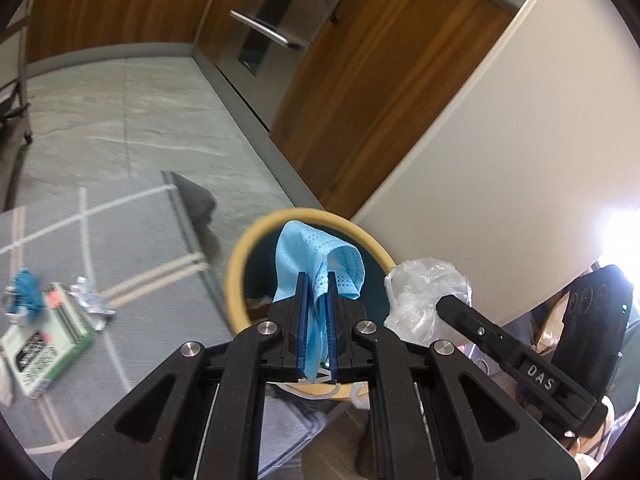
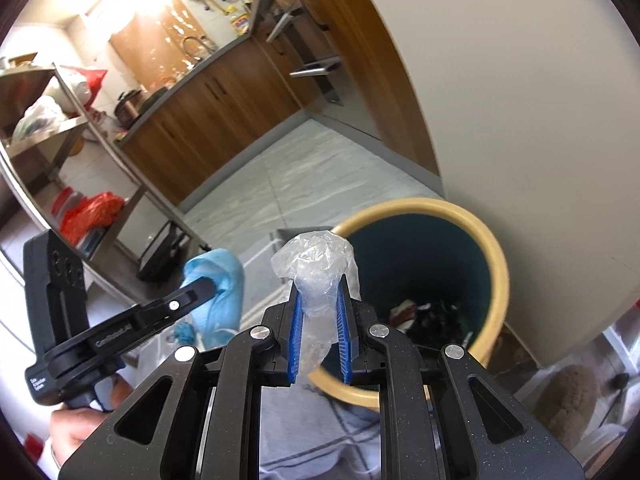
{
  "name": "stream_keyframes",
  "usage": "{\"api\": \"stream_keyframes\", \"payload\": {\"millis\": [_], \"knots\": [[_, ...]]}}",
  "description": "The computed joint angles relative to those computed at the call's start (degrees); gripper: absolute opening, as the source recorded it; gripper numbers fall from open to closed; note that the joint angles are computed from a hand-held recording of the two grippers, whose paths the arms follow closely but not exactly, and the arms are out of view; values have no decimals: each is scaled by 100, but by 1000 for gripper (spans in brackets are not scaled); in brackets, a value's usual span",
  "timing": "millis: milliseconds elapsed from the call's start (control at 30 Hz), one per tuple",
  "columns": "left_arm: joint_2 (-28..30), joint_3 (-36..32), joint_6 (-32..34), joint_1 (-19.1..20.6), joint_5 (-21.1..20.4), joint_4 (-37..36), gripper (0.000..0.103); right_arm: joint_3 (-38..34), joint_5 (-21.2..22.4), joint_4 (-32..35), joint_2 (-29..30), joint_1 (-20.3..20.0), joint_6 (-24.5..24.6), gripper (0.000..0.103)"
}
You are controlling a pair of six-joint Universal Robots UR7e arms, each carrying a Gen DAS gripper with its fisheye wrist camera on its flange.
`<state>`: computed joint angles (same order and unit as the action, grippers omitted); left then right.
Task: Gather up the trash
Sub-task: 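Carry the mask and plastic bag over the bin and open both tools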
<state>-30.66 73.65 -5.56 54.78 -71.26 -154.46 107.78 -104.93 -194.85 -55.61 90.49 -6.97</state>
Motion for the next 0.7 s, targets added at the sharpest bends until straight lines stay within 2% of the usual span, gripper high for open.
{"api": "stream_keyframes", "payload": {"millis": [333,533,600,700], "knots": [[877,-1059,16,33,-215,561,7,151,-191,-6,-106,-235,120,17],[1112,-1314,102,83,-207,797,8,76,-315,74,-50,-274,188,17],[1142,-1341,83,99,-188,834,11,47,-322,124,-50,-288,206,17],[1120,-1319,88,109,-148,828,22,-33,-370,197,0,-294,242,17]]}}
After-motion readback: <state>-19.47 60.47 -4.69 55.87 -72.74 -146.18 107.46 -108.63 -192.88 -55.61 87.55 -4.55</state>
